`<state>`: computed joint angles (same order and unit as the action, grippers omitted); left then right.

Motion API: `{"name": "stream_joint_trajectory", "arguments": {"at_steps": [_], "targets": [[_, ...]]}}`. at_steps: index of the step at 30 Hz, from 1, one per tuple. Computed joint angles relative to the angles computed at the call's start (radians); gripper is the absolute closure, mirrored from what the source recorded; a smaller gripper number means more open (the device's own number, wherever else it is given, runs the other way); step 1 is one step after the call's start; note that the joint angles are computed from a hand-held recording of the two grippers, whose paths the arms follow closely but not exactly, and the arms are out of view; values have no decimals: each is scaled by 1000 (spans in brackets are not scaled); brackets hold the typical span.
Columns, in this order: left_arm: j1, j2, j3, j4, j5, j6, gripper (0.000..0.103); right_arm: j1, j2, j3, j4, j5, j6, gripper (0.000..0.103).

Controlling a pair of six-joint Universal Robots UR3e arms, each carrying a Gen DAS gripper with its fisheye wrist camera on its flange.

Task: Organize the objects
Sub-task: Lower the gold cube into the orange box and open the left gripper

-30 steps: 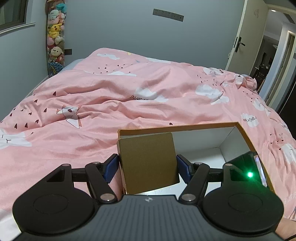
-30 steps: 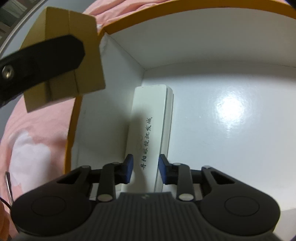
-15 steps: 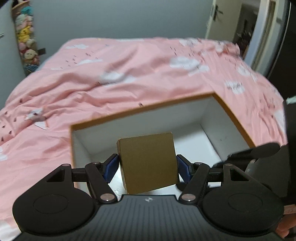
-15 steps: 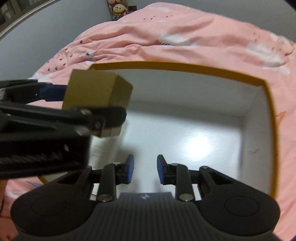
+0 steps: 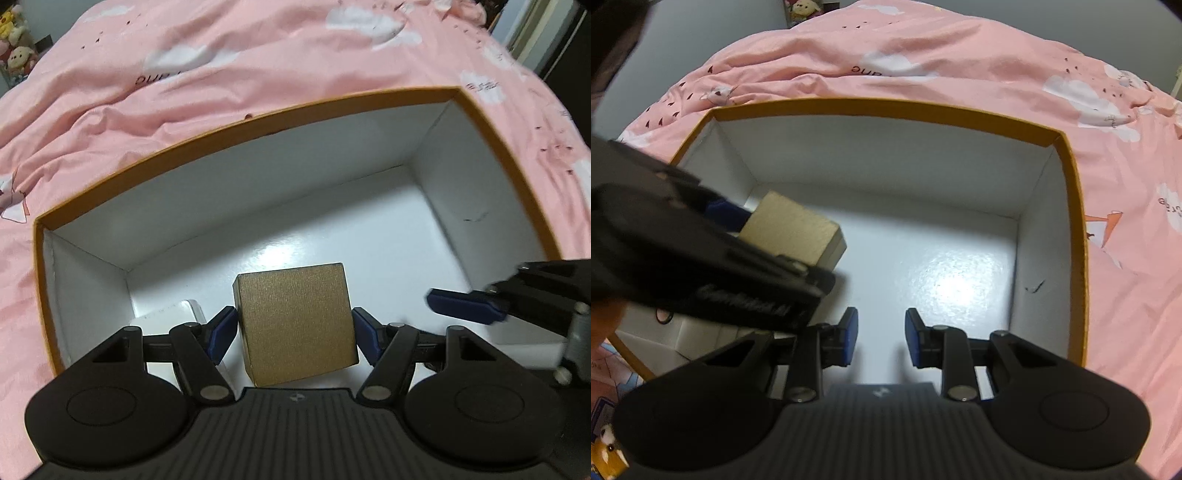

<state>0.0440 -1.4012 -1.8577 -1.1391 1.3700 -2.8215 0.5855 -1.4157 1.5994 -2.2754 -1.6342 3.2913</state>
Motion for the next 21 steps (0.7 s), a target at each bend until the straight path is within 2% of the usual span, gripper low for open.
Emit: {"name": "stream_joint_trajectory", "arguments": {"at_steps": [3,5,6,8,12,16,21], "targets": [[-4,-59,35,-11,5,-30,25,-1,11,-7,3,-5,-22,67],[8,-82,43,-11,-9,-46,26,-4,22,-13,3,0,-32,66],[13,-85,44,-8,-11,-51,28,-6,28,-20,7,6,-35,66],[27,-85,35,12,-18,-59,24,-7,41,-33,13,13,-40,65],[66,-47,13,23,-52,-65,23,-4,54,-49,15,36,-36,56],[134,49,2,-25,-110,-2,27,-2,65,-76,26,83,2,44],[229,179,-10,-56,-139,62,28,36,123,-157,51,102,85,37]]}}
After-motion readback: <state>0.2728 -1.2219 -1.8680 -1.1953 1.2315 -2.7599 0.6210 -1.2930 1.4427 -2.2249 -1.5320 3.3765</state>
